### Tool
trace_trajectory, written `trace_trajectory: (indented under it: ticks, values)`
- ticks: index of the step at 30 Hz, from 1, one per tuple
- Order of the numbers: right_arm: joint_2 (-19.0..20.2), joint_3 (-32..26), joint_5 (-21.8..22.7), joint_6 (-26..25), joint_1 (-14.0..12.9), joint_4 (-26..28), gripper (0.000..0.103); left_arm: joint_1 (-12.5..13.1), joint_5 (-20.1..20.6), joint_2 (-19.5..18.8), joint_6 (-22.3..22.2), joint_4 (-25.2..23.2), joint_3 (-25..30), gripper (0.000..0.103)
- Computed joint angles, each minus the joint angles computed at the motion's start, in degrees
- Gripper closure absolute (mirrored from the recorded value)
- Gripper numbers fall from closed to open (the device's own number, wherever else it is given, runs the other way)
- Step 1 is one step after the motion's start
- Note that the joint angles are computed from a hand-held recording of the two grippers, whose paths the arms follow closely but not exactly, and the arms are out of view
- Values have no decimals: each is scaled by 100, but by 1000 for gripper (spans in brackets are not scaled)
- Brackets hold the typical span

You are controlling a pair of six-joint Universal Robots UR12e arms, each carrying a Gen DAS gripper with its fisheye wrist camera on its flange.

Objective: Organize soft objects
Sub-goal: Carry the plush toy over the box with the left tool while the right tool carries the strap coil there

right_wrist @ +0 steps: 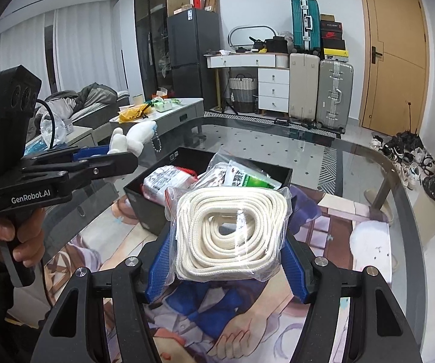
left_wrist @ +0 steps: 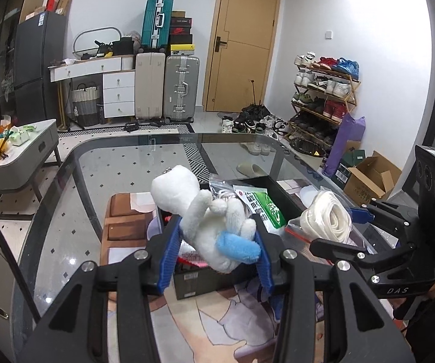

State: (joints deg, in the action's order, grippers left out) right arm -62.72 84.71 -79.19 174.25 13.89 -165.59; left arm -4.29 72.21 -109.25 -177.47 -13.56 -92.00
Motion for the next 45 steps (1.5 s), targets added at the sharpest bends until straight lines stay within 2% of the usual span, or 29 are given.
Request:
trace_trajectory:
  ticks: [16, 28, 45]
  values:
    - [346, -688, -36, -475, 13, 671, 38, -49, -86, -262, 100, -294, 455, 59]
    - [546, -1079, 38, -729, 10, 1121, 38, -74, -51, -463, 256, -692, 763, 59]
    - [712, -1405, -14, -1037, 31, 1549, 38, -49, -66, -618, 432, -974, 945, 59]
